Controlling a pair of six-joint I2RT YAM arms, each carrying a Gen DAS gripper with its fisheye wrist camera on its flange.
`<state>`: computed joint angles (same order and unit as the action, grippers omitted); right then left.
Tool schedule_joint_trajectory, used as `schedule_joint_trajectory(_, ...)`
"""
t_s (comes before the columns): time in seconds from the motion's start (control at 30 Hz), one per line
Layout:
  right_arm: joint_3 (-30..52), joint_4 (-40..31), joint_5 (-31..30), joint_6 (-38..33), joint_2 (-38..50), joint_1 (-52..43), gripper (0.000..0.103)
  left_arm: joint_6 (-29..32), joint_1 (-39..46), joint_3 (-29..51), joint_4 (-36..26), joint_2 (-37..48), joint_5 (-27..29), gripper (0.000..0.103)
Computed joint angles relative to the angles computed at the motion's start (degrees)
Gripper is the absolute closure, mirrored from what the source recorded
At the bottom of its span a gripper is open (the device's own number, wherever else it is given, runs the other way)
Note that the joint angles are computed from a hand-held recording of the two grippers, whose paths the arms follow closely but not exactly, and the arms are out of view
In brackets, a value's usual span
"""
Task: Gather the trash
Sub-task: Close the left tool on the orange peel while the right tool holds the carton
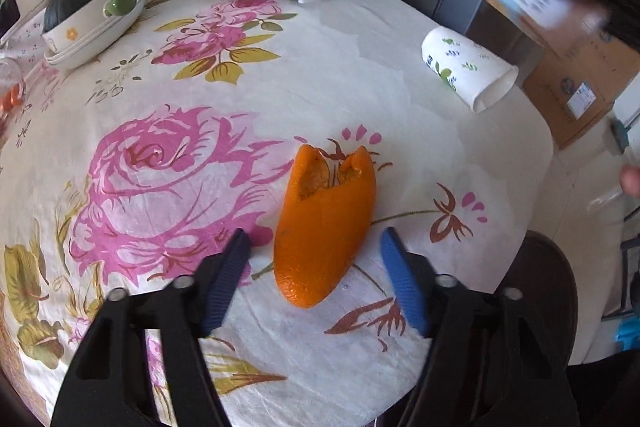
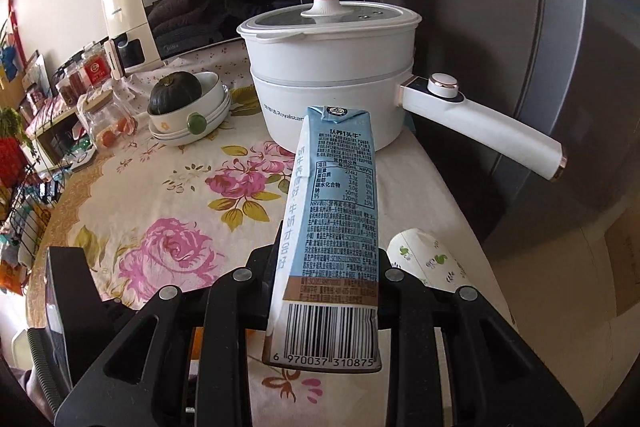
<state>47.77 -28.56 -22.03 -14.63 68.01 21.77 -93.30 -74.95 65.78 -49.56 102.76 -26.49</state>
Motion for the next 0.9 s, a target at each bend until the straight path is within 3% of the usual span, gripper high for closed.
schedule_joint_trajectory(0.1, -1.01, -2.23, -3.23, -1.36, -2.56, -4.25, 0.077, -1.63, -0.19, -2.33, 1.54, -1.88, -0.77, 0.072)
schedule_joint_trajectory(0.23, -2.45, -5.28, -6.97, -3.1, -5.72, -9.9, 0.077, -4.83, -0.78, -6.97, 6.35, -6.02, -1.87, 0.081)
schedule_joint_trajectory(0.53, -4.04, -16.62, -15.41, -11.77, -14.25, -24.47, 0.077, -15.9, -7.39, 1.64, -5.99, -7.78, -12.41, 0.082)
schedule_joint_trajectory(0.73, -4.58, -25.26, -19.42, -20.09, -20.59, -33.36, 0.077, -18.23, -10.78, 11.96, -13.66, -3.75, -16.9, 0.082)
schedule_joint_trajectory(0.9, -3.04, -37.24, -25.02, -33.39, -21.18, -46.5, 0.077, -20.36, -13.84, 21.44, -20.28, 1.59, -19.18, 0.082)
